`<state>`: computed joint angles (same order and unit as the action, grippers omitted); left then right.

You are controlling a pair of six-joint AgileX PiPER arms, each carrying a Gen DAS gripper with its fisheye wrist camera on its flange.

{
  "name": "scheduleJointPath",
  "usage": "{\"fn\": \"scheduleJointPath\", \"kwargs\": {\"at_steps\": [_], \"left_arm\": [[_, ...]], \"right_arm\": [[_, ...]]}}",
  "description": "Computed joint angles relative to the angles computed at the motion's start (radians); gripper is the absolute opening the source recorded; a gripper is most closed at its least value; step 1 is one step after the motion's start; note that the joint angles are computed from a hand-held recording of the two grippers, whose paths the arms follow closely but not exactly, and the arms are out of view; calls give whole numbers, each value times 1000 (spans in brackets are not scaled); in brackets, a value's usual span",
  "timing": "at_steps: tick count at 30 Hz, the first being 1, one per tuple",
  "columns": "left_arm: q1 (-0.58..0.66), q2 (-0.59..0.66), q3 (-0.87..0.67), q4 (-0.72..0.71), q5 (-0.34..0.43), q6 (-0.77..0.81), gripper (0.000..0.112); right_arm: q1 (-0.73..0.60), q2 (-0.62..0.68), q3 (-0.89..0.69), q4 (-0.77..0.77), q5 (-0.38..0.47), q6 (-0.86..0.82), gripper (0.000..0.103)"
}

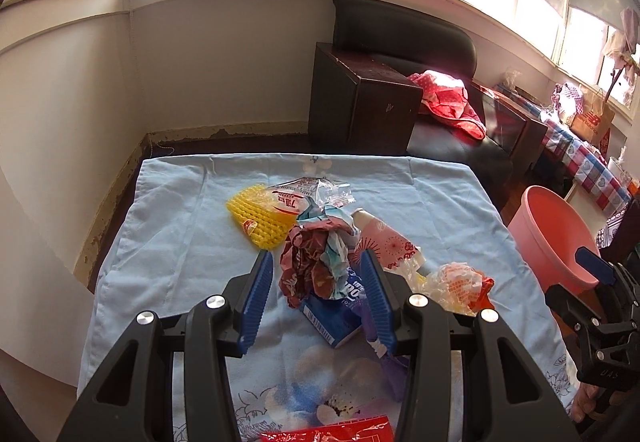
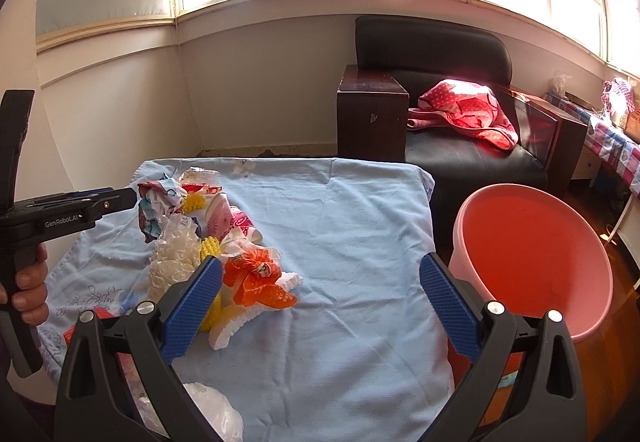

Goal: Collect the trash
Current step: 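Grasp the clear bubble wrap with the right tool while the left tool grasps the patterned cloth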

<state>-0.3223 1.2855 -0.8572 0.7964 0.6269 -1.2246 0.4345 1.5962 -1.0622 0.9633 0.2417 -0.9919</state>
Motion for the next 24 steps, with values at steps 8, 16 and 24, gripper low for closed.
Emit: {"fn": "scheduleJointPath", "kwargs": {"at_steps": [8,16,24], "left_arm": [[93,84,-35,-72,-86,76,35],[89,75,-23,-65,-110,73,22],[46,-21,22,-17,-57,6,21]], "right_arm": [[-10,15,-19,121,104,-146,99],[10,31,-52,109,168,-163,99],[36,88,-137,62,306,-107,79]]}}
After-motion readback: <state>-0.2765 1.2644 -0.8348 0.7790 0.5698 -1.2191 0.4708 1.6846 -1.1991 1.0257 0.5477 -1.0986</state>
